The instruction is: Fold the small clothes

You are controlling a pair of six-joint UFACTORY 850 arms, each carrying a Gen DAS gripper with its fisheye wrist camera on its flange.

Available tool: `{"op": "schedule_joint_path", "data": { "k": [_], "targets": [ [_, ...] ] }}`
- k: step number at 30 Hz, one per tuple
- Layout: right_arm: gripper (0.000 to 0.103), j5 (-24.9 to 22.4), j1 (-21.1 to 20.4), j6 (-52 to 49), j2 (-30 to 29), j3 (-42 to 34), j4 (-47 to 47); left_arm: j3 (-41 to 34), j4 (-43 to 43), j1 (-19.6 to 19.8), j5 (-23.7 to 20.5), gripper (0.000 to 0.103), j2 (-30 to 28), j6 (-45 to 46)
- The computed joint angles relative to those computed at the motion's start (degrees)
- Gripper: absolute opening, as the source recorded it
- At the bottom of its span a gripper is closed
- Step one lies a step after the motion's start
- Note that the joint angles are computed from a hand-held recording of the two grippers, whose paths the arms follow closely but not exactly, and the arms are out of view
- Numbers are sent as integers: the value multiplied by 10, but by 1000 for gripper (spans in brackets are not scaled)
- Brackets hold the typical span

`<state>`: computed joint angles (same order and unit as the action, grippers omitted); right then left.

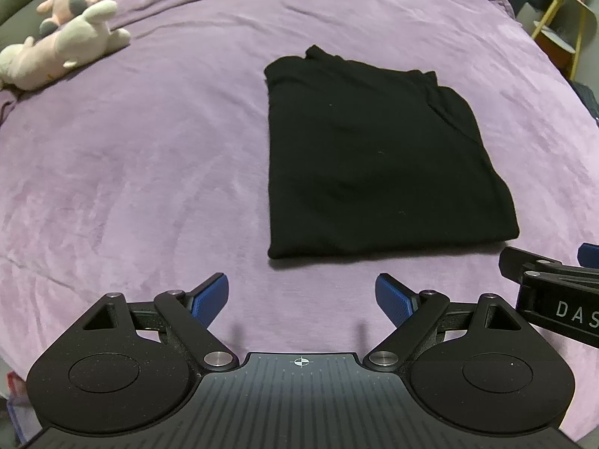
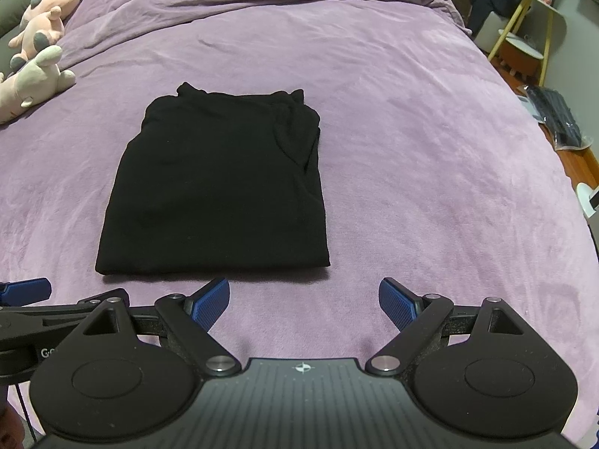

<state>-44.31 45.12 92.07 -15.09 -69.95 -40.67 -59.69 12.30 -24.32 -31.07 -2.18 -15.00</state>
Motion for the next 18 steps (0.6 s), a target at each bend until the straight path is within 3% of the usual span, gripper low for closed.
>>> {"op": "schedule_joint_path", "data": {
  "k": [7,18],
  "targets": [
    [88,-2,0,1,0,1,-3,17,-9,0,33,90,12,26],
    [88,-13,5,13,1,0,-18,12,51,-9,16,91,10,-23]
  ]
}}
